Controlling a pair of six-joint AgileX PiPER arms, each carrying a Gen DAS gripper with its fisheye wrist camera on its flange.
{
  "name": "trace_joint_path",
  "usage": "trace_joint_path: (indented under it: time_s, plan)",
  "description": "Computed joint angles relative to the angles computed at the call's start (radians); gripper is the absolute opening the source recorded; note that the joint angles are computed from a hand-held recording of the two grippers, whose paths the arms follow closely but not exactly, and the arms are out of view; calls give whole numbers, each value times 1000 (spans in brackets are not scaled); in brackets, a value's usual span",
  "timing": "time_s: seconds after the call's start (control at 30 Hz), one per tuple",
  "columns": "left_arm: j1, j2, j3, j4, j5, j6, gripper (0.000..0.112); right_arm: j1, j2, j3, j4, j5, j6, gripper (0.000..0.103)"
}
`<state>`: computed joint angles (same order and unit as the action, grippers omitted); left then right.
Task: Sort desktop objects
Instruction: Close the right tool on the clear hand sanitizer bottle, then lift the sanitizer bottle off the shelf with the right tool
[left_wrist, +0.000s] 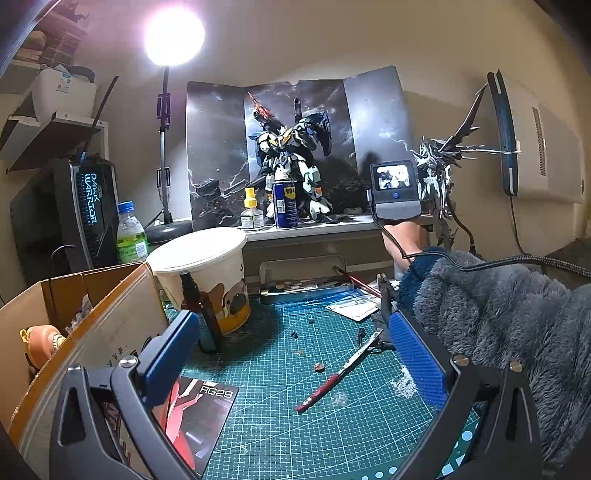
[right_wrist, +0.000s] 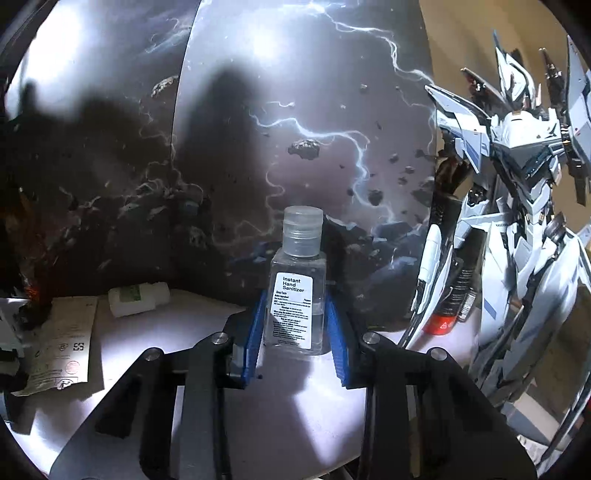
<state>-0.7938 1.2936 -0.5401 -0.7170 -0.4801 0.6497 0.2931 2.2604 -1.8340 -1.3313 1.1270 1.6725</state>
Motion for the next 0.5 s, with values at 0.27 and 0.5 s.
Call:
trace_joint_path:
  time_s: [0.27, 0.5]
  plan:
    - [15, -12, 1, -19, 5, 0, 103, 77, -106, 168, -89, -15, 93, 30]
    - [43, -60, 25, -30, 27, -1, 103, 177, -291, 404, -120, -46, 203, 30]
